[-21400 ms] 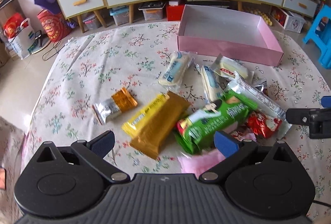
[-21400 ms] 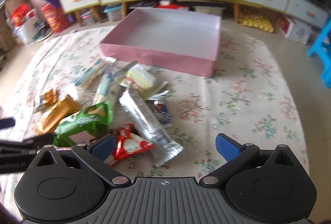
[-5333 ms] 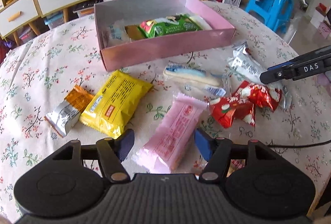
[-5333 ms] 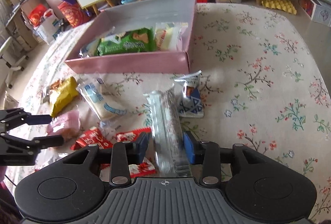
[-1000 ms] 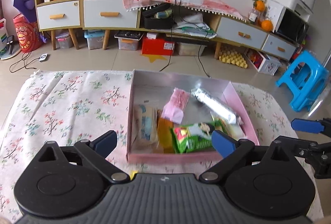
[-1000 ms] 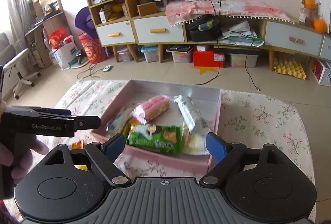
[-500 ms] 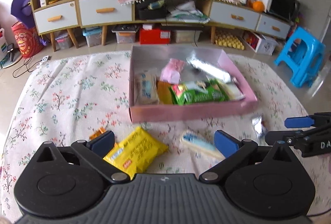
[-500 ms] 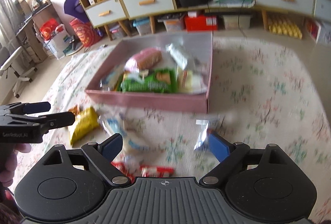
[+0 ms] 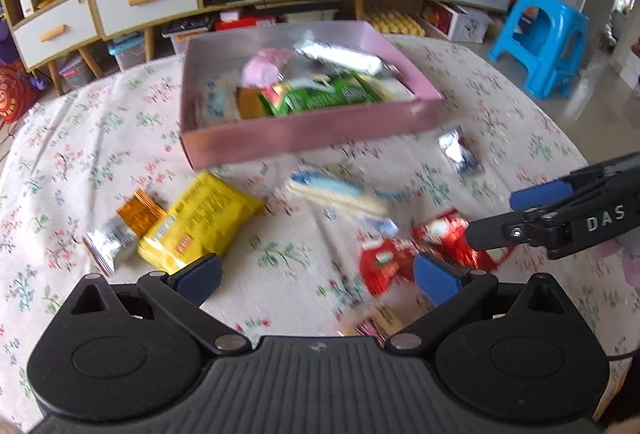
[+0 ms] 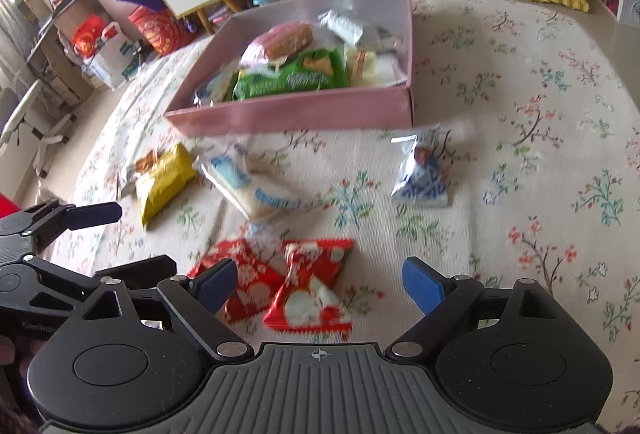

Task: Organize snacks
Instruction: 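Move the right tool toward the red-white candy packets, then grasp a red-white candy packet with the right tool while the left tool grasps another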

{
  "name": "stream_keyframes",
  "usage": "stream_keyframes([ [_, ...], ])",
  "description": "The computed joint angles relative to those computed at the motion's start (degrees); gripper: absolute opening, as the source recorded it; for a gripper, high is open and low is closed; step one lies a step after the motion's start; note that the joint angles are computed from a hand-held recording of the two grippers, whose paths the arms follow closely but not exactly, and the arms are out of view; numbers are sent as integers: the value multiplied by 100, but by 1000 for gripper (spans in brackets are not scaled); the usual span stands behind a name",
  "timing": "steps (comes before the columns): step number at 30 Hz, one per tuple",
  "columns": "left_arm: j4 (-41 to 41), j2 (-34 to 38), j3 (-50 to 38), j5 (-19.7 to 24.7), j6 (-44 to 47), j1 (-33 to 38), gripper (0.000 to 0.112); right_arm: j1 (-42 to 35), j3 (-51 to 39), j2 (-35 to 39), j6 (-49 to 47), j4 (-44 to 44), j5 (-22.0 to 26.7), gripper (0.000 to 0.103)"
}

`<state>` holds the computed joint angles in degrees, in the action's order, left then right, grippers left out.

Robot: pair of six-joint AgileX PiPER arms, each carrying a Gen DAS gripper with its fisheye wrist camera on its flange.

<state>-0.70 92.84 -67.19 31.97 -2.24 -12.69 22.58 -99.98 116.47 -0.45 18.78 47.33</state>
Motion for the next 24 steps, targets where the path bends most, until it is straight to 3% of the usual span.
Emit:
stream_keyframes([
  [9, -107, -32, 330, -330, 326, -268, 101, 182, 224, -29, 513, -565, -155, 89],
  [12, -115, 120, 319, -366, 412, -379, 97, 226, 246, -13, 558, -739, -200, 72],
  [14, -96, 183, 338, -447, 456, -459, 96, 211, 214, 32, 498, -707, -146, 52],
  [15, -86, 207, 350, -497, 492, -500, 95, 201, 211, 42, 463, -677, -119, 50],
  [17, -24, 236, 388, -634, 523, -577, 93, 203, 239, 23, 415, -696, -154, 33],
  [24, -251, 414, 386, -960, 861, -639, 84, 144, 240, -16, 383, -691, -84, 33],
])
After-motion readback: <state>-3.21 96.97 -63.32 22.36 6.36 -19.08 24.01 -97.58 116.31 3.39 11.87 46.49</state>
